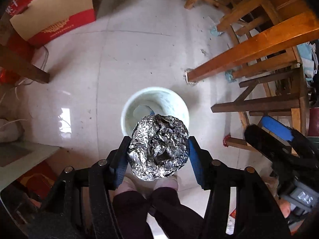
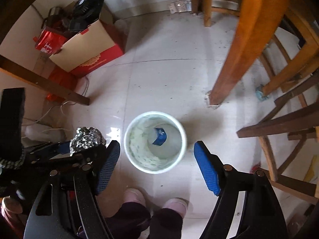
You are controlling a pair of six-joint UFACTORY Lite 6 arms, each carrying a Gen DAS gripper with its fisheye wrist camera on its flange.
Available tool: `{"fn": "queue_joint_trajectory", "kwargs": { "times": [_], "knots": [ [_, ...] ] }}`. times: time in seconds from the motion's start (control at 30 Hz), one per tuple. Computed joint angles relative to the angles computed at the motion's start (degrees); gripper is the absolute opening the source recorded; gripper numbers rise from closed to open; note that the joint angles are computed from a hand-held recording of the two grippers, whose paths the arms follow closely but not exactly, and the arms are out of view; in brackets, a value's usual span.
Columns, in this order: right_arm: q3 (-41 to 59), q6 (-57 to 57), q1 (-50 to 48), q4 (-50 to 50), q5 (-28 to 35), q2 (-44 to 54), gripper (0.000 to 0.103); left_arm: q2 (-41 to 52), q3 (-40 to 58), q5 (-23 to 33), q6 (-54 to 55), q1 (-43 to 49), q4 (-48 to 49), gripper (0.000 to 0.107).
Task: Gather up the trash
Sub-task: 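Open the right tool over the bucket while the left tool releases the foil ball, then move both open tools back toward the cluttered table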
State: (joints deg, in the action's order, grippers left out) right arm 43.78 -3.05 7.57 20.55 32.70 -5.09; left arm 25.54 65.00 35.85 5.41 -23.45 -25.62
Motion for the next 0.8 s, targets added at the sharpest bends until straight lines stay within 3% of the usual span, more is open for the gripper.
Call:
{"fn": "queue_joint_trajectory", "kwargs": {
  "times": [0.17,0.43,0.63,0.8],
  "knots": [
    [0.67,2.58,-2.07,-3.37,2.89,-2.79,0.074,2.58,4.06,2.81,-0.23,-1.29,-0.93,0.061],
    [7.14,6.44,-2.78,-5.67,11.55,-6.15,0.073,-4.27,7.42,10.53,-6.85,-2.79,6.21,0.061],
    [18.30,11.57,-1.17,-9.17,22.27,-7.55,0.073,-10.84,17.11,23.44,-12.35,-2.18,11.11,0.061],
    [33.29,16.16,0.37,-11.74,33.46,-6.21,0.073,-11.58,35.24,37.88,-15.32,-0.71,13.63,0.060]
  ]
}}
